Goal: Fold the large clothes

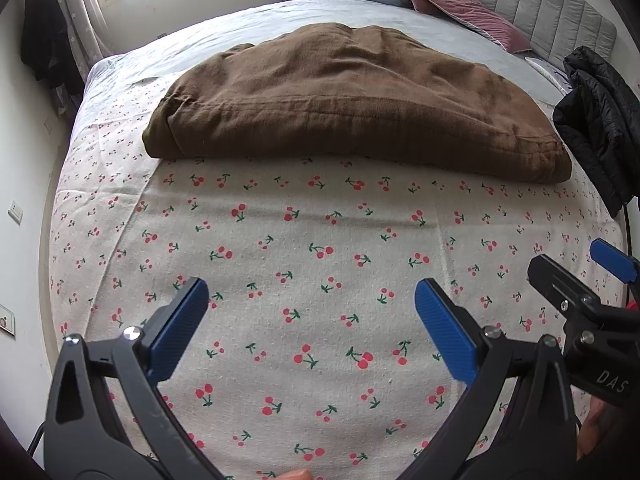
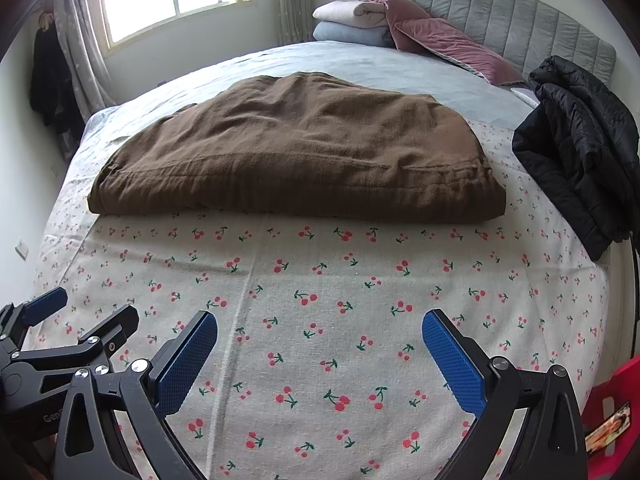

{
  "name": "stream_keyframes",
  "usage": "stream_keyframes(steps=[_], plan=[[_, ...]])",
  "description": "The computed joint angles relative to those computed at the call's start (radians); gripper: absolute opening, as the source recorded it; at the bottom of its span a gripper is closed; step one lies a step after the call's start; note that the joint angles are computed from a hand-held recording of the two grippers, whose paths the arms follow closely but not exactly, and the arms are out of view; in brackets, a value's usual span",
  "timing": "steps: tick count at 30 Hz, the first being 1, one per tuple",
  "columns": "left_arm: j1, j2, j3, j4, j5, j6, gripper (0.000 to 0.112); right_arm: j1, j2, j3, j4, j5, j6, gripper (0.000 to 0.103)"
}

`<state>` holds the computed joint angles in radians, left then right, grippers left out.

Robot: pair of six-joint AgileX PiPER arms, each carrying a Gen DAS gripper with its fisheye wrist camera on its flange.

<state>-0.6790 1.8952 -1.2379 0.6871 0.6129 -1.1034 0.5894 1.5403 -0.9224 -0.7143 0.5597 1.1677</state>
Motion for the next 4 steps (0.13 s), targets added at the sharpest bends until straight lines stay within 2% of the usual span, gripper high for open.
stream_keyframes(steps=[4], plan=[[0.007,0.011,0.0,0.003,-0.01,-0.007,0.103,-0.007,0.006,-0.003,0.019,-0.006,-0.02,0.103]])
